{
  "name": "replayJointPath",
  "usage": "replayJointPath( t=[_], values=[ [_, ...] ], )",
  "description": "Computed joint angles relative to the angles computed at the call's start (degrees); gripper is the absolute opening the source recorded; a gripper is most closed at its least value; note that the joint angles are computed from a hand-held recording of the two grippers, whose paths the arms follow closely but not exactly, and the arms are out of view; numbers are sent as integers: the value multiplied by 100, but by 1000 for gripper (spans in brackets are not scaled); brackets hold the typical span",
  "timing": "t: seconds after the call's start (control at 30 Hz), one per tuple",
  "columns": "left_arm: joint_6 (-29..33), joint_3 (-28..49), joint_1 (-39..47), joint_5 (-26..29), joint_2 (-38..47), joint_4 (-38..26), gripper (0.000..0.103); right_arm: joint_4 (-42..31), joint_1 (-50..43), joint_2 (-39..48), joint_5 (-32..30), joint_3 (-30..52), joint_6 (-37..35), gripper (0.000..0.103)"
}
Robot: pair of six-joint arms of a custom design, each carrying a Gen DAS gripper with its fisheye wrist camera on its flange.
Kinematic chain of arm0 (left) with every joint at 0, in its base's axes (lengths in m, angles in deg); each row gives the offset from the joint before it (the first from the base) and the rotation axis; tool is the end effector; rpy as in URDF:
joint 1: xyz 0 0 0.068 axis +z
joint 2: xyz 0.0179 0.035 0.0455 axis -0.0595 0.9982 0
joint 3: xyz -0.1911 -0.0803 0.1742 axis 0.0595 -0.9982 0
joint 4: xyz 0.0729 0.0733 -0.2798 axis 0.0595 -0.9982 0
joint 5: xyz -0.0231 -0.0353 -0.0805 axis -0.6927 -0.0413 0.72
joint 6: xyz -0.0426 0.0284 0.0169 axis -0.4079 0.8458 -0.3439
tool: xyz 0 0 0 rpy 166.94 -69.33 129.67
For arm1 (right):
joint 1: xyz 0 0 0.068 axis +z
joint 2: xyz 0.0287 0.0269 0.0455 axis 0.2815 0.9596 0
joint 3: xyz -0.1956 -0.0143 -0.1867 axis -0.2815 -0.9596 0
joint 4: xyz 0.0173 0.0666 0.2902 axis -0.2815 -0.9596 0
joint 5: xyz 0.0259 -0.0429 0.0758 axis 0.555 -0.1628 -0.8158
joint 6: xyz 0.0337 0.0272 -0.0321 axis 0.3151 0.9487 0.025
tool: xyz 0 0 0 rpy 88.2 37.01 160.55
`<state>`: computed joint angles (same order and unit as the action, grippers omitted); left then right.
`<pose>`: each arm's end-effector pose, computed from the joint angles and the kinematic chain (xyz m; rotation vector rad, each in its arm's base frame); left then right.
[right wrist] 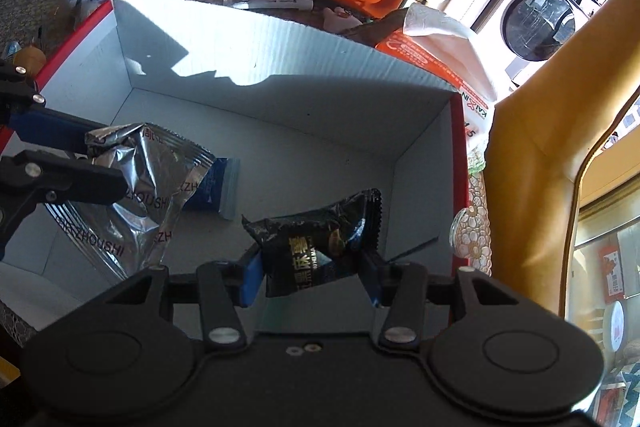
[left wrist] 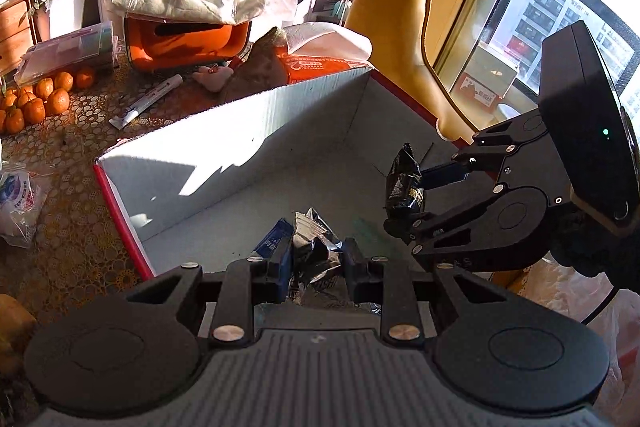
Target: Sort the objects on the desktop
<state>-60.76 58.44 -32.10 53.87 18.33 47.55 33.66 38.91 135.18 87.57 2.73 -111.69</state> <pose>0.1782 -0.0930 0.0943 0.0116 2.4307 -0.3006 0.2616 0.1086 0.0831 -1.0455 2.4659 -0.0057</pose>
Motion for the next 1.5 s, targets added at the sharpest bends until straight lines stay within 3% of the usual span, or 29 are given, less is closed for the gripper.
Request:
replayJointPath(
  t=[0.4,0.6,1.07,1.37,1.5],
  values=[
    [196,300,165,194,998,335,25,26,380,517,56,208,-159,49],
    [373,484,267,322,1223,182,25,-74,419,742,76,353,-91,50],
    [606,685,451,534,1434,-19,25,-48,351,898,92,391,-7,51],
    [544,706,466,607,1317,-258,26,-184,191,608,-90,298,-71,64],
    [504,638,389,564,1016,-432,27,-213,138,398,-119,184,-92,64]
  ],
)
